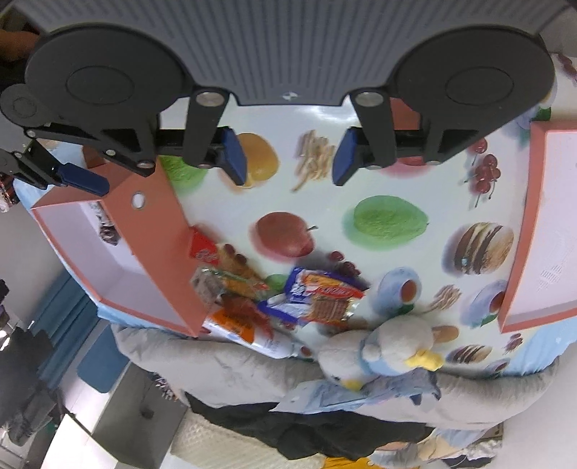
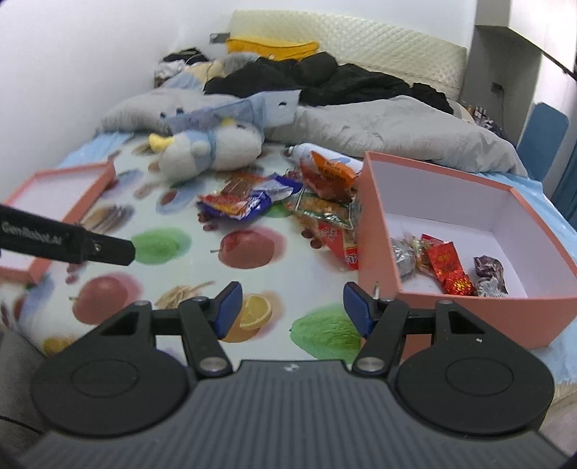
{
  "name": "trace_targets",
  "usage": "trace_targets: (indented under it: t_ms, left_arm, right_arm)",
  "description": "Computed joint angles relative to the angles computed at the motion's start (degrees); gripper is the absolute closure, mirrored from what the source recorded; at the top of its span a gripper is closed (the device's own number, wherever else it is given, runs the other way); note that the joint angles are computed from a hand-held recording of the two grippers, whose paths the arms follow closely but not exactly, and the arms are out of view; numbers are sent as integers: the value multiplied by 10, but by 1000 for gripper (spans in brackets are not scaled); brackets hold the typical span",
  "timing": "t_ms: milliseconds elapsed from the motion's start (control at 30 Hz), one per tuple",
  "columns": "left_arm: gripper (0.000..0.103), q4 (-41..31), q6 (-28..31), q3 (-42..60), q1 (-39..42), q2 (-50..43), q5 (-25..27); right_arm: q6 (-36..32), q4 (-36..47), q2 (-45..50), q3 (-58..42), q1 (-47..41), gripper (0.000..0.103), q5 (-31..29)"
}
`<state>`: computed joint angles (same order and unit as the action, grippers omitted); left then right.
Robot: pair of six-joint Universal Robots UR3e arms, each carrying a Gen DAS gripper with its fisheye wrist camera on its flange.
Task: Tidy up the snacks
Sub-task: 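Move both open grippers back from the pink box toward the snack pile, then close the left gripper on the brown jerky packet while the right gripper grasps a red stick snack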
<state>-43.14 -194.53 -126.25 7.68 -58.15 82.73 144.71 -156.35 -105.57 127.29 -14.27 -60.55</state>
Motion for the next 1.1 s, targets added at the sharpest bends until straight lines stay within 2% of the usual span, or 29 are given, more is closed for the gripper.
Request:
trace_targets:
  t_ms: [267, 400, 700, 967, 1100]
  left_arm:
    - [28, 46, 47, -3, 49, -76, -22]
    - [19, 92, 49, 14, 49, -143, -8]
    - [17, 176, 63, 82, 66, -297, 2]
    - [15, 196, 89, 185, 84, -435, -22]
    - [14, 196, 96, 253, 79, -508, -19]
  right_arm:
    - [14, -71, 97, -31, 72, 40, -74]
    - [11, -110, 147, -54, 105, 40, -103]
    - [7, -166, 277, -146, 166, 40, -160]
    - [10, -197, 402, -260, 212, 42, -246]
    - [15, -193, 457, -333, 223, 42, -271]
